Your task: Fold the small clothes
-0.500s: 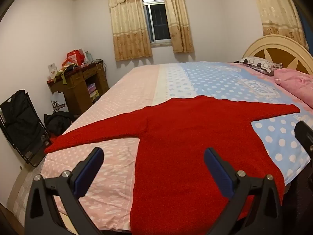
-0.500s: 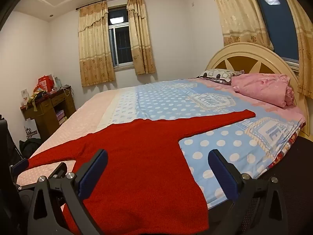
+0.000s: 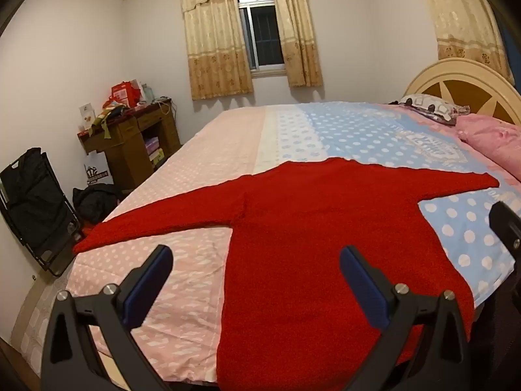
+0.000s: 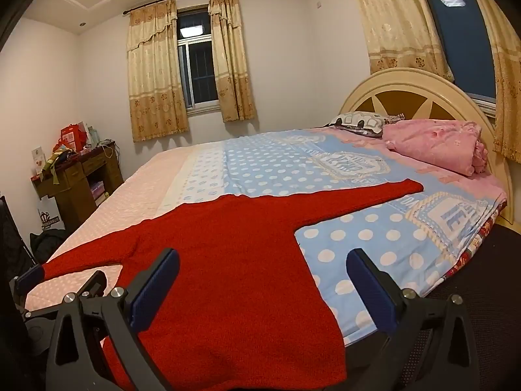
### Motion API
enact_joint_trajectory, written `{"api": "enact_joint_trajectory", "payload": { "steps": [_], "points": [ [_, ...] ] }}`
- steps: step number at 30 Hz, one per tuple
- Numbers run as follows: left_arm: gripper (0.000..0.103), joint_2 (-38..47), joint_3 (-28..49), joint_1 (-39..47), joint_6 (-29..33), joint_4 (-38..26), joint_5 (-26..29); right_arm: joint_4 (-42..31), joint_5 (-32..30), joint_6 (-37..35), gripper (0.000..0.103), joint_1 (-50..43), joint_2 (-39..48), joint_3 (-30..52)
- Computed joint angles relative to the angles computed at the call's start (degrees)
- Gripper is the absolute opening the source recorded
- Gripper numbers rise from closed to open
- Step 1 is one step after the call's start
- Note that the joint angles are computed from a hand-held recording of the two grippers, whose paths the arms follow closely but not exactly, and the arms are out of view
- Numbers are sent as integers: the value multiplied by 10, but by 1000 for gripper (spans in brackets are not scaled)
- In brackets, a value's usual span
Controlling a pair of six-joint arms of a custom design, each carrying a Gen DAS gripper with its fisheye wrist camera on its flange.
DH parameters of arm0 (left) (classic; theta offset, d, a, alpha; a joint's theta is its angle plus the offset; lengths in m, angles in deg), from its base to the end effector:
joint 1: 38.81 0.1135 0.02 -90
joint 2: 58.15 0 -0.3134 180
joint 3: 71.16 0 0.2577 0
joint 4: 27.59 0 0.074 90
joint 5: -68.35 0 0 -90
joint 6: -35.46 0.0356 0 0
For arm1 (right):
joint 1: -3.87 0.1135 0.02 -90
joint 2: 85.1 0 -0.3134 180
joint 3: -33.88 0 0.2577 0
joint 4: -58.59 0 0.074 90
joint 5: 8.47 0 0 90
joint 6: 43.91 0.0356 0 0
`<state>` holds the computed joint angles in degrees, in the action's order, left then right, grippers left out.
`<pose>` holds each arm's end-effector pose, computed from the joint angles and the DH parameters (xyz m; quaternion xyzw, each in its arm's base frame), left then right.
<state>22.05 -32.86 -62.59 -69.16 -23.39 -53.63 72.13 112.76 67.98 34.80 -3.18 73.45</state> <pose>0.2281 -0.0799 0.1865 -0.0521 0.8699 0.0942 0.4814 0.2307 0.1167 0.1999 0.0712 0.8372 0.0105 0.5421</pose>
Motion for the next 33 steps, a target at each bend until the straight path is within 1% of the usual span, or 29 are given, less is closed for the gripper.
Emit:
{"api": "enact_joint_trajectory", "payload": {
  "steps": [17, 33],
  "points": [
    [103, -1, -11, 0, 4, 13, 4, 2, -5, 2, 102, -4, 2, -2],
    [103, 0, -7, -4, 0, 4, 3, 3, -11, 6, 102, -5, 7, -4]
  ]
}}
